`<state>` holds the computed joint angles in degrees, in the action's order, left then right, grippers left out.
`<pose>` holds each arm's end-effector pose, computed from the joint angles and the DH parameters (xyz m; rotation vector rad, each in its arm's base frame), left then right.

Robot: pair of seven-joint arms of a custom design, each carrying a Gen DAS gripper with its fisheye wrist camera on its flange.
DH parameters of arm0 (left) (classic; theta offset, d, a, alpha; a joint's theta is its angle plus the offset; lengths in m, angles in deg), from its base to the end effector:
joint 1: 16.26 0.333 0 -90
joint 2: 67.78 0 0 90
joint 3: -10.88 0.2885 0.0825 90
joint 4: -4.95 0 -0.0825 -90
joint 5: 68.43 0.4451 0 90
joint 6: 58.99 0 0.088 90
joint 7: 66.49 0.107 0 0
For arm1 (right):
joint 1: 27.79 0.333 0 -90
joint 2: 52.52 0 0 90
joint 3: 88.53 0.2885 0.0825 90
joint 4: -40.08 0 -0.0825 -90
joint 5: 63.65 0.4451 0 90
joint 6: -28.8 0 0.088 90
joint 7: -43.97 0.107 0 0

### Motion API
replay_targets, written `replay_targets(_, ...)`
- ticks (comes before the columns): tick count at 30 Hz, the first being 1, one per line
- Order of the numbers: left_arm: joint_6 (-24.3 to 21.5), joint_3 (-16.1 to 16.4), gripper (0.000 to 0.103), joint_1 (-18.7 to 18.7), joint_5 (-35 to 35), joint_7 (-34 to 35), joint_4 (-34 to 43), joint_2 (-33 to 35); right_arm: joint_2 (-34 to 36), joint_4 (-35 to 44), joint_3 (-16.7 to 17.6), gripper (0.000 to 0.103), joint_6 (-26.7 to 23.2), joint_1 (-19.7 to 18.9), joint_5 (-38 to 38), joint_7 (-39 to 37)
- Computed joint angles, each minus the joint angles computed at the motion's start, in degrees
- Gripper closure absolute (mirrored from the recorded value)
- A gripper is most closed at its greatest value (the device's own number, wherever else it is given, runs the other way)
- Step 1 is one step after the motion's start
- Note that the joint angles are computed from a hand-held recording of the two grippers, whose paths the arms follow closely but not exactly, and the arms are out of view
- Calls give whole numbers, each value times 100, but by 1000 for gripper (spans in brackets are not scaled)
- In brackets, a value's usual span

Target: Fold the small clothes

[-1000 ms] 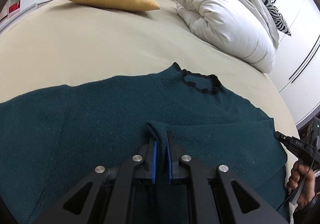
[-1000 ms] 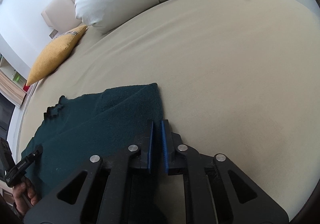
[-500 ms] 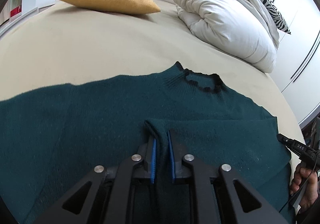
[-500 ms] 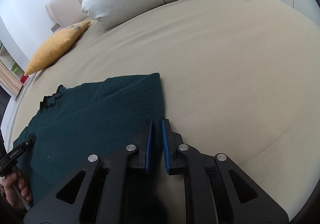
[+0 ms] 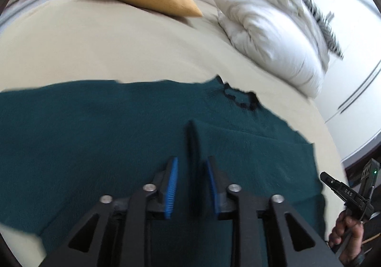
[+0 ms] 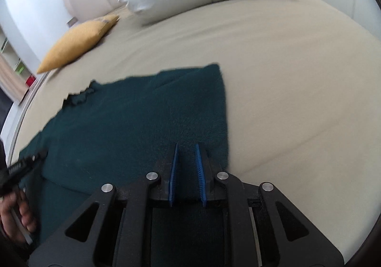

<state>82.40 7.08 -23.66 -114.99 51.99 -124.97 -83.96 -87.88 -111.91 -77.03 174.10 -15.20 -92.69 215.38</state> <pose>0.5562 -0.1098 0.4745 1.8755 -2.2202 1.1825 0.4239 0.1897 0.4316 -1.1335 2.3026 -0.5834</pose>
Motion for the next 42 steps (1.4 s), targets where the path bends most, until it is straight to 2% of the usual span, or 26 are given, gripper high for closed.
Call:
replay_targets(2, -27, 176, 50, 113, -110, 23, -327, -427, -287, 56, 279, 82, -158, -41, -225, 198)
replay_targets(4, -119, 456, 41, 339, -161, -51, -673, -881, -473, 200, 580, 59, -345, -11, -470, 432)
replay_targets(5, -134, 569, 38, 476, -133, -134, -795, -1042, -502, 264, 679, 38, -349, 19, -559, 570)
replay_targets(7, -80, 856, 36, 835, -96, -312, -1019, -1322, -524, 402, 954, 23, -156, 29, -868, 974)
replay_targets(9, 38, 1110, 34, 1269, -15, -599, -1123, -1403, -249, 662, 1035, 23, 12, 162, -1007, 1028)
replay_targets(11, 113, 1293, 34, 1716, 118, -1040, -1110, -1279, 141, 909, 976, 23, 332, 348, -970, 1056)
replay_targets(13, 132, 1486, 34, 2023, 51, -1434, -969, -1006, 485, 1046, 907, 23, 848, 493, -915, 1183)
replay_targets(17, 113, 1786, 34, 2211, -657, -1381, -622, -468, 1209, 1517, 970, 25, 1259, 601, -977, 1404)
replay_targets(20, 147, 1714, 35, 2318, -1029, -1192, -250, -21, 1515, 1731, 967, 27, 1386, 707, -1069, 1577)
replay_targets(22, 121, 1589, 51, 2410, -1073, -1208, -42, 262, 1653, 1859, 950, 27, 1294, 794, -1158, 1629)
replay_targets(23, 54, 1534, 74, 2481, -1015, -1342, 47, 383, 1654, 1864, 908, 28, 1259, 865, -1146, 1628)
replay_targets(24, -47, 1499, 90, 2543, -996, -1444, 151, 495, 1642, 1849, 873, 29, 1245, 918, -1142, 1643)
replay_targets(26, -221, 1466, 93, 2651, -1082, -1345, 215, 539, 1611, 1835, 859, 30, 1188, 983, -1183, 1737)
replay_targets(27, -146, 1401, 94, 2685, -1035, -1288, 133, 414, 1569, 1788, 837, 30, 1189, 992, -1207, 1785)
replay_targets(29, 2, 1322, 94, 2663, -1021, -1113, -47, 124, 1435, 1637, 814, 31, 1220, 1023, -1218, 1895)
replay_targets(32, 79, 1173, 95, 2415, -892, -784, -289, -457, 1221, 1355, 741, 32, 1333, 1057, -1126, 1927)
replay_targets(35, 19, 987, 95, 1907, -736, -398, -513, -1062, 1054, 1103, 808, 32, 1498, 960, -1104, 2113)
replay_targets(39, 48, 520, 94, 963, -515, 13, -1049, -1793, 770, 761, 903, 32, 1656, 817, -1103, 2374)
replay_targets(42, 187, 234, 94, 316, -469, -44, -1316, -1822, 423, 391, 909, 32, 1702, 793, -932, 2510)
